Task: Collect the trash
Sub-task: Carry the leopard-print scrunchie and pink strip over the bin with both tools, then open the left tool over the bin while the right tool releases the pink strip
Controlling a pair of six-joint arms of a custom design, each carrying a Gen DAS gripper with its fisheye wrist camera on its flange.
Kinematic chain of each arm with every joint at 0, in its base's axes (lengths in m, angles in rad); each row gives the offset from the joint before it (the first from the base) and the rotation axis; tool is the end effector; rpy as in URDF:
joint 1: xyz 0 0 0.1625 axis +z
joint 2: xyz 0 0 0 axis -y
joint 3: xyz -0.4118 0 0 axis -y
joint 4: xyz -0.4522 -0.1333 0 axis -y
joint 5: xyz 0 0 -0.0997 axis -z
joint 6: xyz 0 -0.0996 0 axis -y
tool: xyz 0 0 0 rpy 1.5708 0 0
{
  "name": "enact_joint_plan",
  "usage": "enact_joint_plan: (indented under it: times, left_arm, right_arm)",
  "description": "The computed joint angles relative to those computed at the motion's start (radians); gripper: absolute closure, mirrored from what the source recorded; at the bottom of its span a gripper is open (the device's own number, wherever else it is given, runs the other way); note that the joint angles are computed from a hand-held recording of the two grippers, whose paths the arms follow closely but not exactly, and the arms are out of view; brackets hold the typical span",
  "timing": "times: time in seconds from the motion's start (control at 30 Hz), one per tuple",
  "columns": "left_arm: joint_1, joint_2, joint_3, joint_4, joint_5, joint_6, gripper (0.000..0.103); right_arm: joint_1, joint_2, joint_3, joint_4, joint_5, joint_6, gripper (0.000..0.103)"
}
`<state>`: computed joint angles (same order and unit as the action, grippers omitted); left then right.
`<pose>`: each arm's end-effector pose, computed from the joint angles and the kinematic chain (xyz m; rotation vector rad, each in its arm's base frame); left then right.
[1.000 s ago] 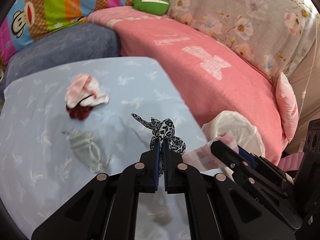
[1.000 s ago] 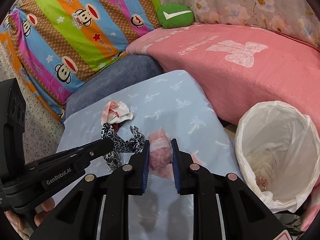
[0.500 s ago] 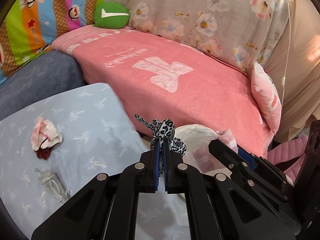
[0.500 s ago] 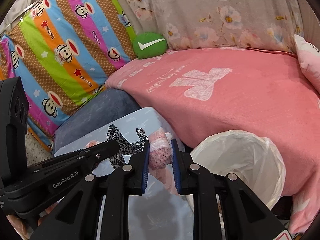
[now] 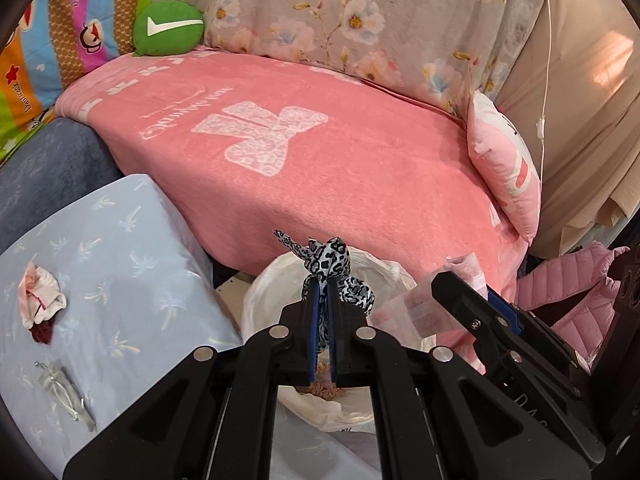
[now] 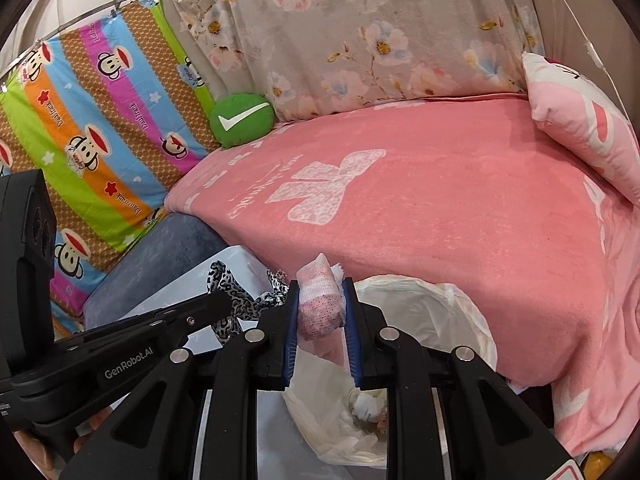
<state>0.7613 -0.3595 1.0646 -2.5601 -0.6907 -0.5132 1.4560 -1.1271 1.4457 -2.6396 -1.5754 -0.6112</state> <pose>-0.4656 -0.7339 -0.0187 0.1971 2.4309 -0.9784 0.0464 -0.7574 0.3879 0.6610 -2.6181 0.9917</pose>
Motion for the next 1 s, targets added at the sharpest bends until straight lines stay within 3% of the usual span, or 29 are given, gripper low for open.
enact_joint_plan:
  times: [0.27, 0.33, 0.4, 0.43, 0.63, 1.0]
  left_arm:
    - [0.012, 0.036, -0.067, 0.057, -0.066, -0.052, 0.095]
    - [0.015, 0.037, -0.072, 0.075, -0.067, -0.081, 0.082]
    - [0.01, 0.04, -0.07, 0.067, -0.034, -0.091, 0.052]
    - [0.007, 0.041, -0.067, 0.058, -0.013, -0.09, 0.048]
    - [-0.002, 0.039, -0.054, 0.049, 0.04, -0.068, 0.046]
    - [-0.001, 0.005, 0.004, 0.029, 0.071, -0.091, 0.046]
  right_arm:
    - [-0.017, 0.006, -0.013, -0.006, -0.012, 0.012, 0.079]
    - [-0.021, 0.006, -0.015, -0.005, -0.006, 0.019, 0.076]
    - [-0.022, 0.007, -0.015, -0.007, -0.008, 0.021, 0.075]
    - [-0.022, 0.006, -0.013, -0.01, -0.01, 0.02, 0.072]
    - [-0.019, 0.001, 0.003, -0.016, -0.014, 0.014, 0.068]
    - [-0.008, -0.005, 0.028, -0.012, -0.026, -0.008, 0.068]
